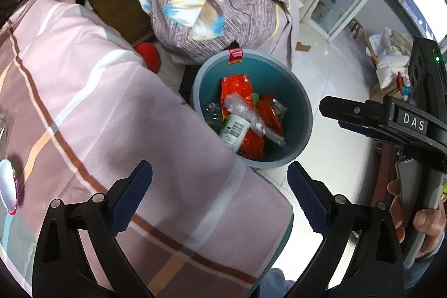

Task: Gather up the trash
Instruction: 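Move both tools back over the bed toward the can and candy packet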

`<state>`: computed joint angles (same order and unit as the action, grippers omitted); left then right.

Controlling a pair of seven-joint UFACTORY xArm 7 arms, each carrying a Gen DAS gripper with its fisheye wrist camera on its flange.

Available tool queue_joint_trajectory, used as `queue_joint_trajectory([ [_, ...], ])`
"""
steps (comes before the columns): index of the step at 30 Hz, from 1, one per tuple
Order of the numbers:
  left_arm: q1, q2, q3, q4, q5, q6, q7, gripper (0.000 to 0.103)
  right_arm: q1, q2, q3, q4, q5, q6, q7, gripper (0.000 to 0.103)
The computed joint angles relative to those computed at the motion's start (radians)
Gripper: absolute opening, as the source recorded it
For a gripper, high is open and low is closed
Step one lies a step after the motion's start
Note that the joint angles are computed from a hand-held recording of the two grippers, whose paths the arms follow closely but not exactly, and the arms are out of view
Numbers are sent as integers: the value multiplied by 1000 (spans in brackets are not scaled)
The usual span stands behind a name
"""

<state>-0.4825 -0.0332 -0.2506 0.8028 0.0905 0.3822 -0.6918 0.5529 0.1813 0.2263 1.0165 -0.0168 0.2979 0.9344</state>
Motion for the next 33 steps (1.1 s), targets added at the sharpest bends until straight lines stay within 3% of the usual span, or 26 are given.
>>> queue_joint_trajectory([
  [11, 16, -207, 12, -192, -89, -48, 9, 99, 89, 43, -4, 140, -154, 126, 109, 87],
  [19, 48, -421, 35, -374, -141, -40, -2, 99, 178, 163, -4, 325, -253, 188, 66, 87],
  [26, 103, -702, 95, -560, -167, 46, -7, 99, 275, 366, -1, 636, -210, 351, -43, 87],
  [33, 221, -1068, 152, -700, -140, 265, 25, 99, 388, 628, -20, 1073, -132, 560, -155, 87],
])
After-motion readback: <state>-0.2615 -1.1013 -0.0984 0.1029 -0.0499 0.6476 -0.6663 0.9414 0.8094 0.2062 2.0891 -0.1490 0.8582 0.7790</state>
